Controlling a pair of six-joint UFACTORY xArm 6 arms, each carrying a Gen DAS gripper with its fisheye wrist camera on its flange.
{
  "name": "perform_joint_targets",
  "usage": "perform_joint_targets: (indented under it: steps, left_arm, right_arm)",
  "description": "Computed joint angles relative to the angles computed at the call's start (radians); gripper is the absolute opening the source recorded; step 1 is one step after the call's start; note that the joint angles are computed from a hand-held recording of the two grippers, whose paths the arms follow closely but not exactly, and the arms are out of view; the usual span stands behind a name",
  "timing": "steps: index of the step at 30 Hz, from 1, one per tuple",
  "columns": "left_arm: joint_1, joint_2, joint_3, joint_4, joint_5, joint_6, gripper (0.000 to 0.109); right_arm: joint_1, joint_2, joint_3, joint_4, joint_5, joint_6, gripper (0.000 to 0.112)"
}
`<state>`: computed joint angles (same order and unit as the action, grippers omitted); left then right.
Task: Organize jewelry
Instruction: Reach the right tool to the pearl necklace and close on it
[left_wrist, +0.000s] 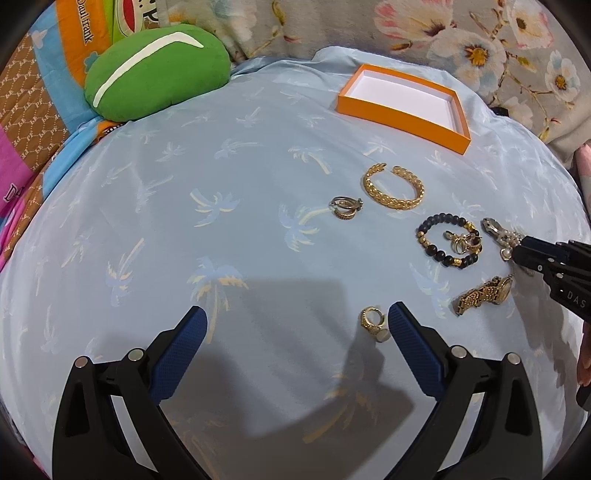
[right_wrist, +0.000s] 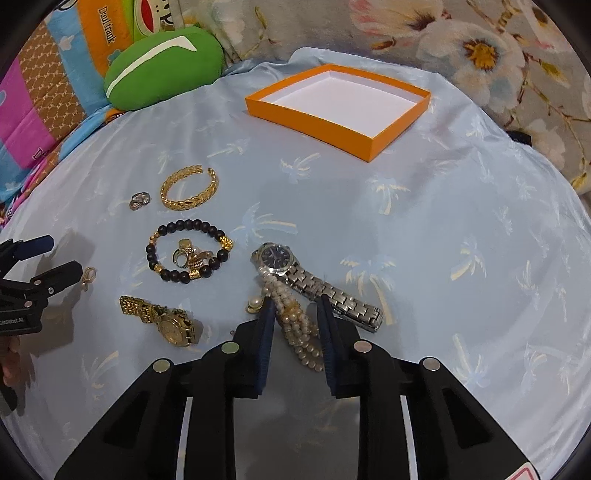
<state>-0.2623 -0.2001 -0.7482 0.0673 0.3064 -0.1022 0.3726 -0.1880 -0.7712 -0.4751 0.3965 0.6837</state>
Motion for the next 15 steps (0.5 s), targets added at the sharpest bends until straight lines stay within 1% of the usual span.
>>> perform_joint_targets:
  steps: [2, 6, 9, 12, 15]
  left_arm:
    - [-0.005, 0.004, -0.003, -0.020, 0.004, 0.013, 0.096]
    - [-0.012, 0.000, 0.001, -0.054, 0.003, 0.053, 0.096]
    - [-0.016, 0.000, 0.000, -0.072, 0.012, 0.069, 0.096]
    - [-0.018, 0.000, -0.003, -0.092, 0.019, 0.086, 0.096]
    - [-0.018, -0.002, -0.002, -0.112, 0.015, 0.111, 0.096]
  right_arm:
    - [0.008, -0.011, 0.007, -0.002, 0.013, 0.030, 0.018]
    - [0.016, -0.021, 0.012, -0.007, 0.031, 0.104, 0.018]
    - [0.022, -0.001, -0.007, 0.007, 0.048, 0.124, 0.018]
    - [0.029, 0.003, -0.012, -0.047, 0.058, 0.186, 0.017]
    - [0.027, -0.024, 0.016, -0.050, 0.044, 0.237, 0.015]
